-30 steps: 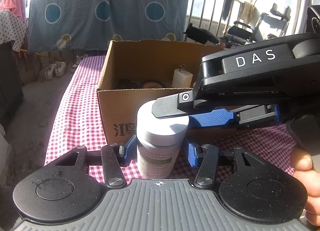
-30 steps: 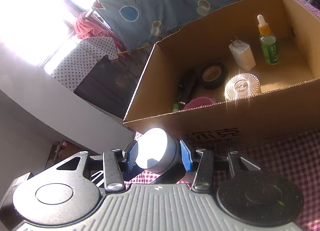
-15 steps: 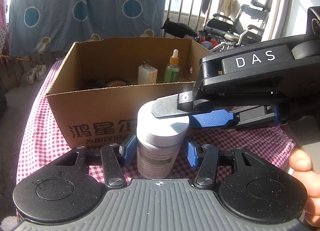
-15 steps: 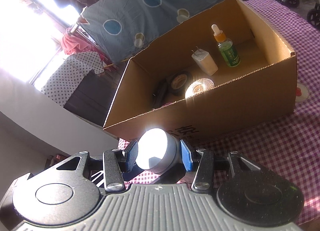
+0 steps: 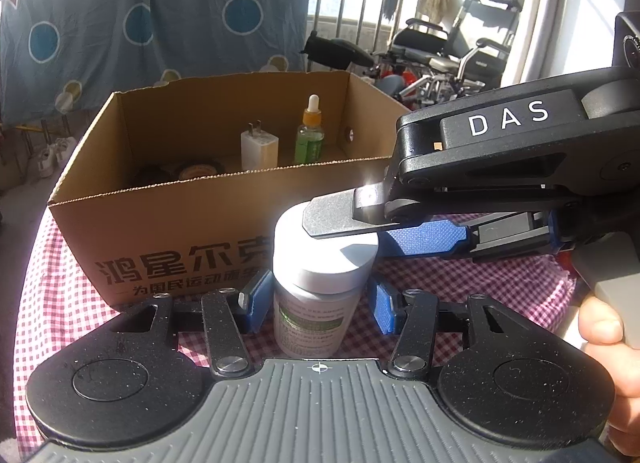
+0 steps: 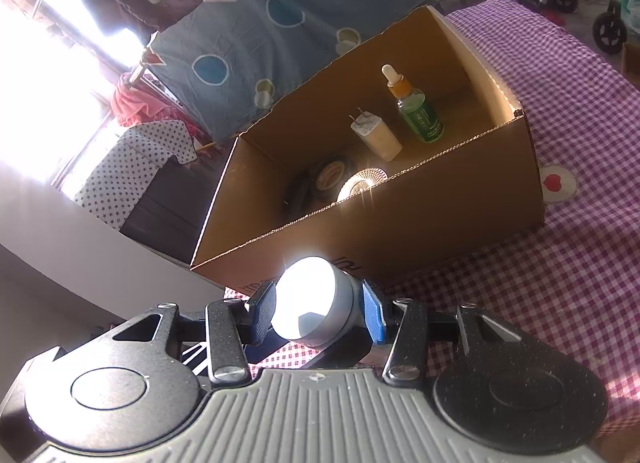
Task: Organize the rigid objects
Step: 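Close the right gripper around the white supplement jar, then lift the white jar with the right gripper and carry it over the box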
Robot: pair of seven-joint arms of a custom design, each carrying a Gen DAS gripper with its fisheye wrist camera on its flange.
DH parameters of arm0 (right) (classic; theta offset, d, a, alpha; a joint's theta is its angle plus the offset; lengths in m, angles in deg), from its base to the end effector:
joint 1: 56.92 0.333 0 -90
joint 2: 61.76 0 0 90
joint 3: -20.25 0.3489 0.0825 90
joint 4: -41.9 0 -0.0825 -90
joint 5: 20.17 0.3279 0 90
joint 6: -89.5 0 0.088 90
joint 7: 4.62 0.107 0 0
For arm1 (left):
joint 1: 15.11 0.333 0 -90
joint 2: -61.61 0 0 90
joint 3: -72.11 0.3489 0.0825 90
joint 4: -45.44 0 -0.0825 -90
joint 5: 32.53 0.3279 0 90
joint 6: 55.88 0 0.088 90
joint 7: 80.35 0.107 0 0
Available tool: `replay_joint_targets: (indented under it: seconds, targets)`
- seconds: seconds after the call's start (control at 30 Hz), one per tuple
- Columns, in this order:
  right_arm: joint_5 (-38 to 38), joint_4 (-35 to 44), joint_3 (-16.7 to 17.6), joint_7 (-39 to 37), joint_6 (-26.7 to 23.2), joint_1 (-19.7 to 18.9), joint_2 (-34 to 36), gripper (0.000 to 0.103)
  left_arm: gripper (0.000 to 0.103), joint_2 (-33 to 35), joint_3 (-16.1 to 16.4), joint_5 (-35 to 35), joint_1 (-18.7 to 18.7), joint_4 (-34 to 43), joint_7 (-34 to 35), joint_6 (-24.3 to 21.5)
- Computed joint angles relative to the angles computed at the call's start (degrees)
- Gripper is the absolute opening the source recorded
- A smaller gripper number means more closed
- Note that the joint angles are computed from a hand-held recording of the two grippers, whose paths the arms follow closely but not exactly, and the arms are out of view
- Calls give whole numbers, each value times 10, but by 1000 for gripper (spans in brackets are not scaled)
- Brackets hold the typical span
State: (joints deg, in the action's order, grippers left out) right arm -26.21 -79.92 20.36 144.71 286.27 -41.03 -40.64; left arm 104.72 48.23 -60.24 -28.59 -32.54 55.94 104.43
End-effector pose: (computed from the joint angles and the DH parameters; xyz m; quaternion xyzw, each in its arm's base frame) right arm 0.5772 0.1780 0.4243 -0.4001 0.7972 -0.0666 0.4472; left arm 0.6669 -0.3496 0.4243 -0.3212 0.8469 -0.4161 0.0803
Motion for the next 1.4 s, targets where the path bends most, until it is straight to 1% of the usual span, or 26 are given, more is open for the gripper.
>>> replay_joint_targets:
  seconds: [0.1,0.2,0.37,0.57,0.63,0.8,0.9,0.97,1.03,1.17,1.2,1.3,1.4]
  targets:
    - [4,-8,0,4,6,-2,-3,50,51,0,-2,2,0,-1,5,0]
    - [19,-19,-20,-1,5,21,-12,50,51,-2,-5,-1,0,-5,5,-2]
    - [30,-31,-23,-5,10,23,-18,50,51,-1,-6,-2,0,0,9,-12]
    - [57,-45,-45,-19,11,49,-28,50,51,-1,-8,-7,-2,1,16,-19]
    - [65,-55,-47,-22,18,51,-32,50,51,-1,-6,-6,-5,2,17,-22]
    - [85,-66,-54,-36,13,60,-44,50,51,-2,-10,-8,-8,-2,27,-19]
    - [84,-73,-44,-36,20,49,-46,50,52,0,-11,-7,-12,0,33,-15]
    - [73,-77,-27,-29,28,29,-45,50,54,-1,-10,-4,-14,-2,38,-12]
    - [60,-76,-12,-20,29,12,-43,50,55,2,-1,8,-23,3,39,-11]
    - [56,-74,-12,-15,25,12,-40,50,55,6,5,21,-31,5,38,-2]
    - [55,-75,-13,-14,26,12,-40,50,53,6,4,22,-32,3,37,2]
    - [43,-75,-3,-4,28,-2,-38,50,52,5,0,21,-28,-1,35,6]
    - [40,-74,-6,-3,28,0,-37,50,52,4,-3,21,-25,-5,36,9]
